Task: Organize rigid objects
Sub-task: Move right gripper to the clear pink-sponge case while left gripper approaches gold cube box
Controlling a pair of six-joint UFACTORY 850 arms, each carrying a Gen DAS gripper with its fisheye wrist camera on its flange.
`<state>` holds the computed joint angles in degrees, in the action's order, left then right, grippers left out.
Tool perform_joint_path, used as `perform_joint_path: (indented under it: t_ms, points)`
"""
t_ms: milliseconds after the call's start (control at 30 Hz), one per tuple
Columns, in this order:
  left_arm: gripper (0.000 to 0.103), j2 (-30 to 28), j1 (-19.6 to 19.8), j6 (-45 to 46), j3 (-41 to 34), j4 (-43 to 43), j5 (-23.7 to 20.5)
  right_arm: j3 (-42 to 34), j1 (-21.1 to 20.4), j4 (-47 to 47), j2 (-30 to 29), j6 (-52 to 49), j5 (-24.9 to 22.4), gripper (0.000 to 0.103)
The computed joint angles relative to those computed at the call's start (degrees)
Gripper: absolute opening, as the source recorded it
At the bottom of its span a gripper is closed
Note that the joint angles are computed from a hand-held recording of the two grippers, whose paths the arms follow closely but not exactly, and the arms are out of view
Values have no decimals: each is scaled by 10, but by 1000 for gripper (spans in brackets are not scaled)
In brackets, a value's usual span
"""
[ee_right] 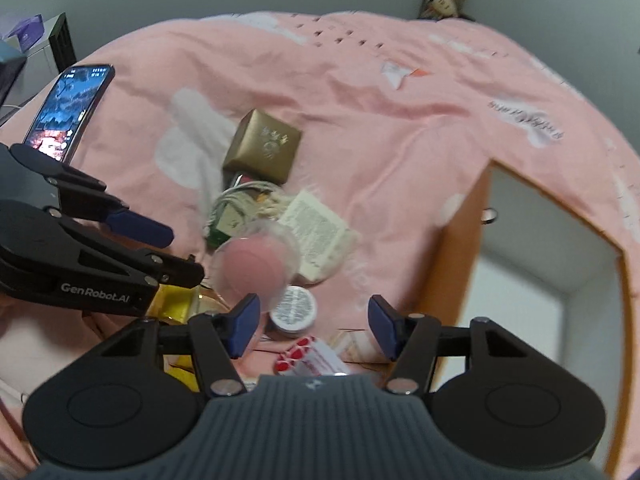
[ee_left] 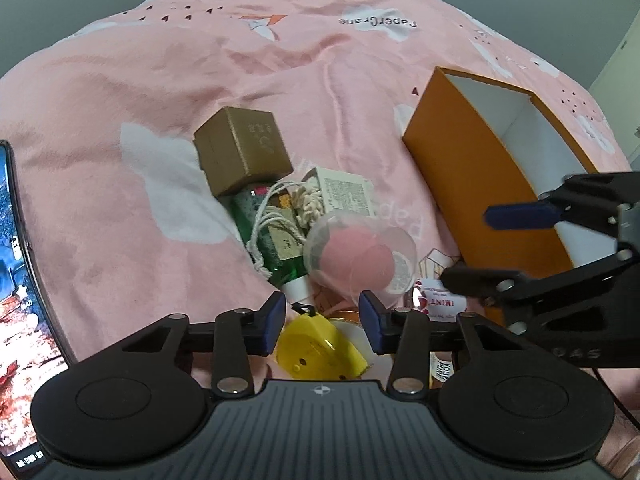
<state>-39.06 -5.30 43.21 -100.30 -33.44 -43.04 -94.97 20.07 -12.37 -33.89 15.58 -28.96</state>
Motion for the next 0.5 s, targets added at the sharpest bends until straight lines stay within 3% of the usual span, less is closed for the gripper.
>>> perform_joint_path:
  t_ms: [233, 500]
  points:
    - [44, -12, 3, -17, -15, 11, -14, -48, -14, 151, -44, -124, -18, 64]
    - [33, -15, 4, -65, -22, 38, -5, -54, -23, 246, -58, -163, -7, 72]
